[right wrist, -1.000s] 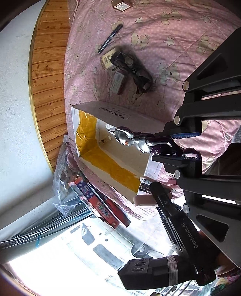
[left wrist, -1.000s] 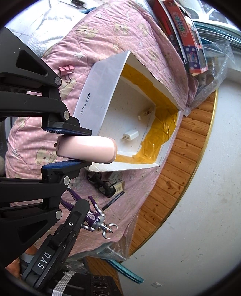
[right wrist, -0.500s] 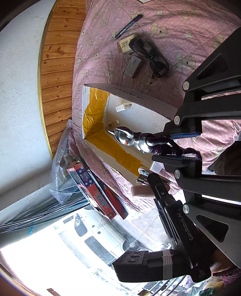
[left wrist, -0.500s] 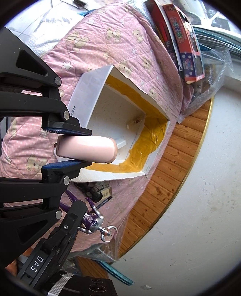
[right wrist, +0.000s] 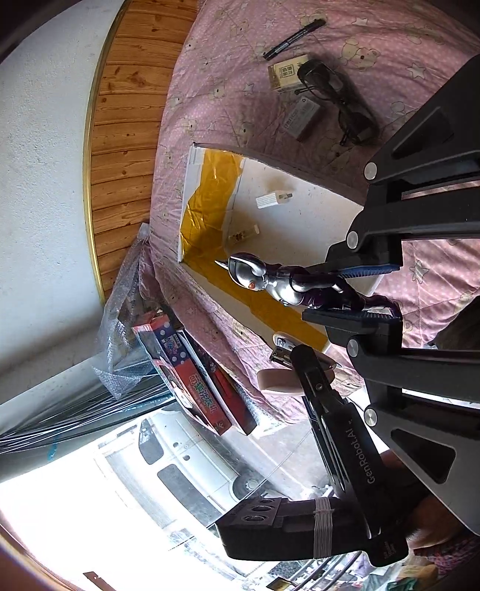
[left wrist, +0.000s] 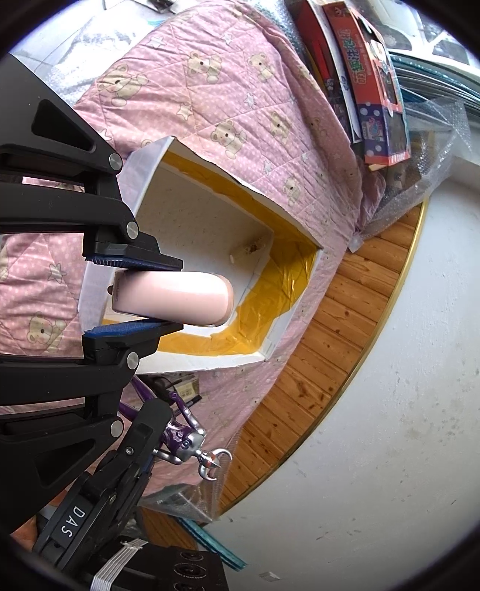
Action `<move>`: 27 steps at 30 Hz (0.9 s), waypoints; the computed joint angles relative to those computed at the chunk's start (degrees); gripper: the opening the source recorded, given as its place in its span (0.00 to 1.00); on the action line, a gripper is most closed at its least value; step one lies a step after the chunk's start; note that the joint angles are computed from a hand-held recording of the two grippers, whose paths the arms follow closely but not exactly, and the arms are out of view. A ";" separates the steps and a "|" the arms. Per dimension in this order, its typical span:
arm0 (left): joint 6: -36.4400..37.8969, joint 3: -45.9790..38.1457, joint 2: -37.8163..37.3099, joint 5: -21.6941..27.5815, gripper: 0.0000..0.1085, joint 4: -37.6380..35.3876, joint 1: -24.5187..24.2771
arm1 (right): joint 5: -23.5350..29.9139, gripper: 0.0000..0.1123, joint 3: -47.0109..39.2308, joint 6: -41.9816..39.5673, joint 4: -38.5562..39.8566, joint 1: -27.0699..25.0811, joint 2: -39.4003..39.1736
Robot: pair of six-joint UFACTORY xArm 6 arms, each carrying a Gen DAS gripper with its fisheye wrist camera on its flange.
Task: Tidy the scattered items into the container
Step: 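Carry the pink stapler and the action figure over the white box with both tools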
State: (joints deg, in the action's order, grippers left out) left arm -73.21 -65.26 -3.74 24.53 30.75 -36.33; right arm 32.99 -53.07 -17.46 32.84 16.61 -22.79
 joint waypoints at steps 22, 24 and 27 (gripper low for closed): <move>23.77 -16.21 13.92 3.85 0.23 -20.43 5.23 | 12.38 0.15 -25.27 -1.40 -2.46 -5.11 23.18; 25.51 -17.59 15.22 4.68 0.23 -22.56 5.63 | 15.27 0.15 -29.08 -1.26 -2.93 -5.59 26.50; 28.13 -19.62 17.14 6.33 0.23 -26.56 6.32 | 19.31 0.15 -35.13 -0.13 -4.65 -5.96 31.74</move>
